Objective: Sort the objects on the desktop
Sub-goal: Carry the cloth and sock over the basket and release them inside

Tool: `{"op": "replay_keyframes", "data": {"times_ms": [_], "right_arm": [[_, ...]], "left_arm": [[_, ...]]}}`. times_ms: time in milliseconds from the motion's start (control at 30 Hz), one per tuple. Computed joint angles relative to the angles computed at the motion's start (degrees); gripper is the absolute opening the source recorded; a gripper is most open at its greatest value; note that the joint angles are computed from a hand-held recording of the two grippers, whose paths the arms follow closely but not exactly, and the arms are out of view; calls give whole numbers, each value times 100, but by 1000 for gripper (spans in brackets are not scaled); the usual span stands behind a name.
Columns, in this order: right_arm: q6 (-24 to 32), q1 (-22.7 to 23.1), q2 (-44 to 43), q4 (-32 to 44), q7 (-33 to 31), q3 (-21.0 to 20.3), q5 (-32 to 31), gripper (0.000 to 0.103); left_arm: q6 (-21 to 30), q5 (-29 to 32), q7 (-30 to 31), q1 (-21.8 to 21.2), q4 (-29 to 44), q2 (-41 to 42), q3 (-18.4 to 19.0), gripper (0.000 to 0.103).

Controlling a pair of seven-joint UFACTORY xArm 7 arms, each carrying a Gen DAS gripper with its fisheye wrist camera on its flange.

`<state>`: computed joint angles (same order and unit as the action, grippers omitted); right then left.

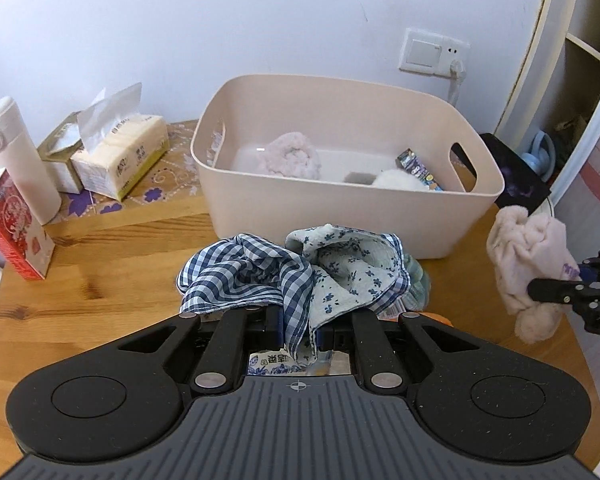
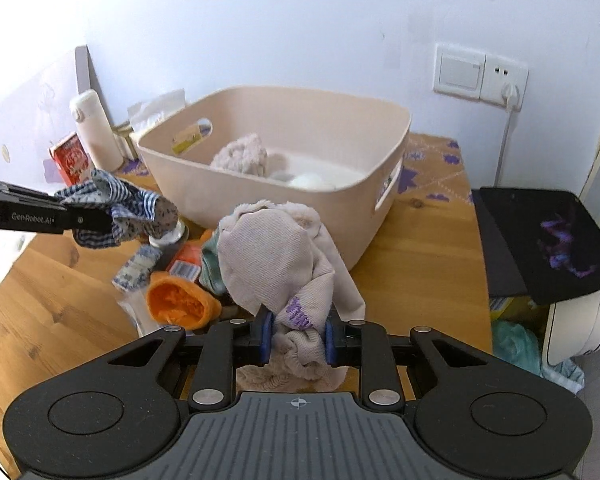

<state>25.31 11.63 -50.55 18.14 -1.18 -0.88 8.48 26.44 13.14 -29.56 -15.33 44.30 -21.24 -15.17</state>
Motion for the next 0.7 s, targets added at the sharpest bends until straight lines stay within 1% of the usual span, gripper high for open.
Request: {"op": "replay_keyframes", "data": {"times_ms": [133,300,467,700], "right_arm": [[-86,17,-70,46,-72,-68,-1,23],[-229,-29,-79,145,-158,-101,-29,23],[-501,-153,-30,242,-185,-70,-110,23],[-638,-398,157,408,37,29,-222,23]], "left_arm": [[101,42,7,-2,111,-44,-19,12],[34,92,95,8,242,-78,-21,12],[-66,183,168,81,470,0,-35,12],[-211,430,233,253,831,235,-25,12]]}}
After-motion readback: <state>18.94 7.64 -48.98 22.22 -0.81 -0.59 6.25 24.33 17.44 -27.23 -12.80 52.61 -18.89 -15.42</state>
